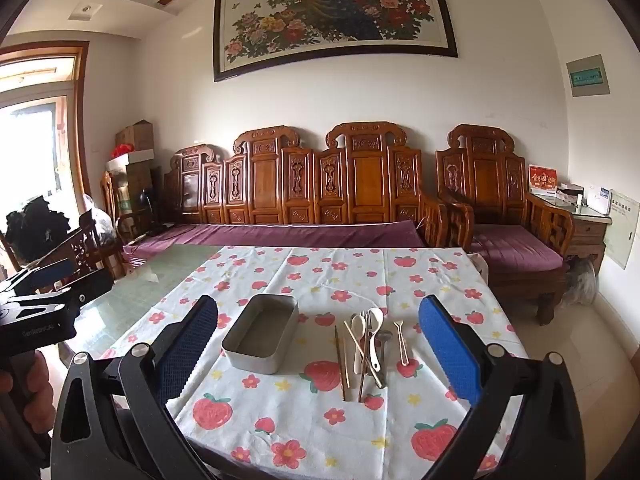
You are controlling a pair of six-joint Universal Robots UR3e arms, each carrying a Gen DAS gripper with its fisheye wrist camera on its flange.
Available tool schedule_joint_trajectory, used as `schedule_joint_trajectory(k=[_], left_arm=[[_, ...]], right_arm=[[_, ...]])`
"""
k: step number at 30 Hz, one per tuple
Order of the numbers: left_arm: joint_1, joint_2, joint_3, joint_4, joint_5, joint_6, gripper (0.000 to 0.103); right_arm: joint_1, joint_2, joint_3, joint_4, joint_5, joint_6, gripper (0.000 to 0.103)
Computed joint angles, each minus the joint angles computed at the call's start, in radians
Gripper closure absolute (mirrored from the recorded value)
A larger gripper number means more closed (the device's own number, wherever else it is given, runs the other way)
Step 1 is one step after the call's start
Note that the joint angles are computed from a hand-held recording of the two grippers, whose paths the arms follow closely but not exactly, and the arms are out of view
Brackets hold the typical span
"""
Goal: Organize utensils
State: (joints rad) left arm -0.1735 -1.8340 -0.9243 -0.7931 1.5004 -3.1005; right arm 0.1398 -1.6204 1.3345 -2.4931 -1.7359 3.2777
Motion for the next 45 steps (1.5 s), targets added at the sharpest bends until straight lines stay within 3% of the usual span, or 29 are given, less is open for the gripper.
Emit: schedule_joint_trajectory(k=[19, 45], left_arm=[[-0.003, 0.002, 0.051, -0.050, -0.014, 0.006, 0.007], [-0.001, 0.023, 0.018, -0.025, -0.018, -0.001, 0.007]], right_arm=[[0.001, -0.005, 0.011, -0.011, -0.004, -0.011, 0.002], [0.000, -0.008, 0.011, -0.010, -0.003, -0.012, 0.002]])
